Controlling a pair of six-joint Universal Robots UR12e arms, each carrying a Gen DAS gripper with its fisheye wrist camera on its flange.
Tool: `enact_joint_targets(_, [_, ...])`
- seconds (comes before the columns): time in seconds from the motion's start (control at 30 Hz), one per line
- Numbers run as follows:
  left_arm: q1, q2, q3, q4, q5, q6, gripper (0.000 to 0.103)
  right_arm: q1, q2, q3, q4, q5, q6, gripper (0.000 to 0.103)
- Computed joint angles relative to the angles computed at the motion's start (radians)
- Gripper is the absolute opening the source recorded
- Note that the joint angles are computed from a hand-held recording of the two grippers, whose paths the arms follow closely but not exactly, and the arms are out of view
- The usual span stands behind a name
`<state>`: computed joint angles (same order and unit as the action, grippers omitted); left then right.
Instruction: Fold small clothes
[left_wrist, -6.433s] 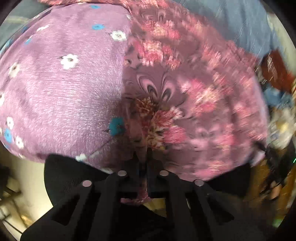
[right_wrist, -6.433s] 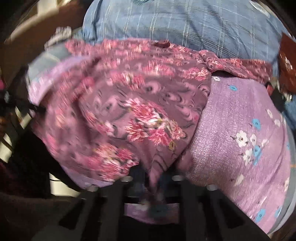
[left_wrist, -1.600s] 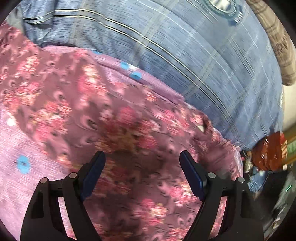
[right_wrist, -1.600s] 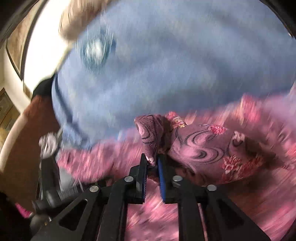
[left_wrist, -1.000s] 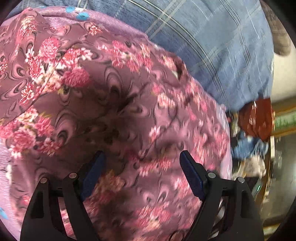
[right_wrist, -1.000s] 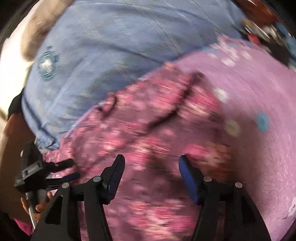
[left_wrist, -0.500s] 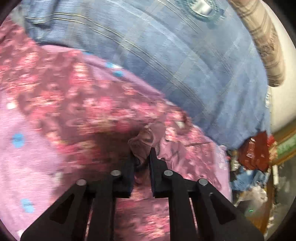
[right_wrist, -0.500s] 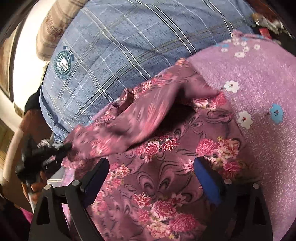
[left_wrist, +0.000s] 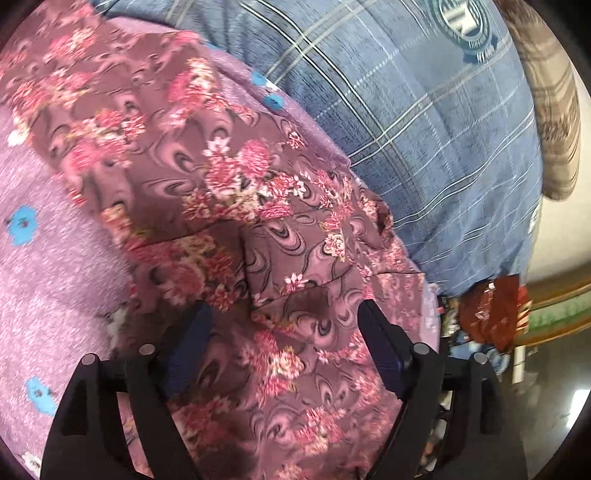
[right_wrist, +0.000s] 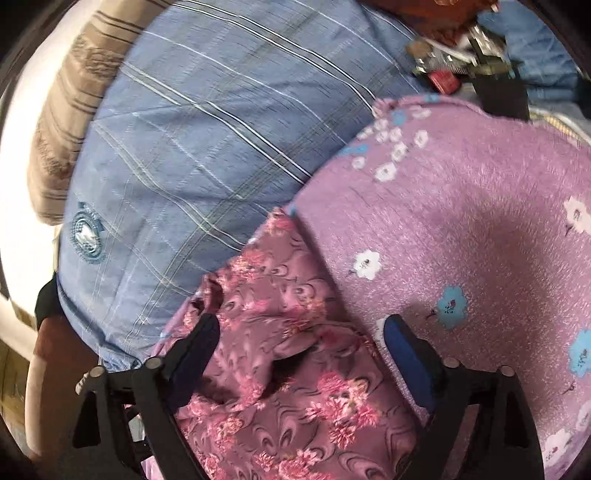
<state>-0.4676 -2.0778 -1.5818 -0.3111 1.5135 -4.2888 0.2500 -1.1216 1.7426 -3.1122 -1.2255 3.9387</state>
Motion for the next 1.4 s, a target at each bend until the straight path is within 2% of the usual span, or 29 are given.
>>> enact_joint_targets(0.1, [0.008,-0.034,0.041,-0.018,-0.025,0.002,0.082,0.007,0.007,-0.008,-0.002,0.013,-0.022,0.082])
enact_joint_targets(0.2, [0.004,-0.062,0.078,-0.028,0.033,0.005,0.079,0.017,0.004,-0.015,0.034,0.010,-0.083,0.083])
enact_joint_targets(0.23, [0.002,-0.066,0.080,-0.011,0.052,0.013,0.065,0.018,0.003,-0.013,0.037,0.013,-0.092,0.083])
enact_joint_targets(0.27, [0.001,-0.068,0.084,0.014,0.050,0.049,0.025,0.018,0.002,-0.010,0.048,0.024,-0.098,0.083])
enact_joint_targets(0.3, [0.004,-0.067,0.083,0.025,0.027,0.076,0.007,0.018,0.000,-0.008,0.061,0.028,-0.099,0.082])
enact_joint_targets(0.33, [0.006,-0.061,0.076,0.042,0.003,0.102,0.005,0.018,-0.003,-0.003,0.063,0.031,-0.100,0.082])
enact_joint_targets(0.43, [0.002,-0.014,0.014,0.123,-0.004,0.135,0.005,0.028,-0.019,0.017,0.031,0.002,-0.132,0.080])
enact_joint_targets(0.53, [0.004,0.034,-0.043,0.127,-0.026,0.144,0.005,0.037,-0.020,0.006,0.024,0.030,-0.165,0.080])
enact_joint_targets(0.6, [-0.015,0.078,-0.088,0.082,0.048,0.123,0.010,0.049,-0.018,-0.005,0.027,0.024,-0.191,0.082])
enact_joint_targets(0.67, [-0.028,0.100,-0.120,0.069,0.083,0.086,0.035,0.061,-0.007,-0.021,0.007,0.031,-0.212,0.082])
enact_joint_targets(0.73, [-0.037,0.123,-0.157,0.062,0.104,0.035,0.045,0.073,0.027,-0.075,0.021,0.097,-0.236,0.082])
enact_joint_targets(0.77, [-0.040,0.127,-0.166,0.059,0.107,0.017,0.045,0.079,0.051,-0.121,0.075,0.158,-0.278,0.082])
enact_joint_targets(0.83, [-0.042,0.132,-0.170,0.034,0.094,-0.002,0.046,0.104,0.094,-0.205,0.182,0.212,-0.356,0.082])
enact_joint_targets(0.93, [-0.040,0.146,-0.184,0.019,0.065,-0.028,0.047,0.149,0.141,-0.289,0.270,0.170,-0.460,0.081])
enact_joint_targets(0.97, [-0.041,0.152,-0.192,0.028,0.065,-0.037,0.052,0.159,0.155,-0.318,0.333,0.176,-0.491,0.078])
enact_joint_targets(1.0, [-0.043,0.157,-0.197,0.027,0.073,-0.044,0.055,0.162,0.166,-0.334,0.371,0.223,-0.500,0.074])
enact_joint_targets(1.03, [-0.046,0.163,-0.199,0.016,0.089,-0.055,0.060,0.163,0.174,-0.341,0.406,0.313,-0.517,0.073])
enact_joint_targets(1.1, [-0.046,0.166,-0.201,0.010,0.092,-0.071,0.062,0.160,0.162,-0.321,0.471,0.476,-0.622,0.073])
enact_joint_targets(1.13, [-0.044,0.163,-0.200,0.014,0.072,-0.082,0.062,0.162,0.144,-0.306,0.536,0.514,-0.712,0.073])
enact_joint_targets(1.17, [-0.043,0.159,-0.197,0.022,0.056,-0.083,0.062,0.167,0.111,-0.272,0.588,0.511,-0.802,0.073])
enact_joint_targets(1.2, [-0.044,0.153,-0.192,0.026,0.044,-0.082,0.063,0.165,0.091,-0.251,0.617,0.505,-0.851,0.073])
enact_joint_targets(1.27, [-0.051,0.133,-0.168,0.017,0.021,-0.081,0.073,0.148,0.045,-0.178,0.609,0.526,-0.856,0.073])
enact_joint_targets(1.33, [-0.054,0.108,-0.140,0.015,-0.022,-0.076,0.074,0.121,0.012,-0.112,0.577,0.553,-0.812,0.074])
enact_joint_targets(1.4, [-0.055,0.078,-0.107,0.015,-0.083,-0.068,0.074,0.093,-0.018,-0.049,0.500,0.544,-0.759,0.074])
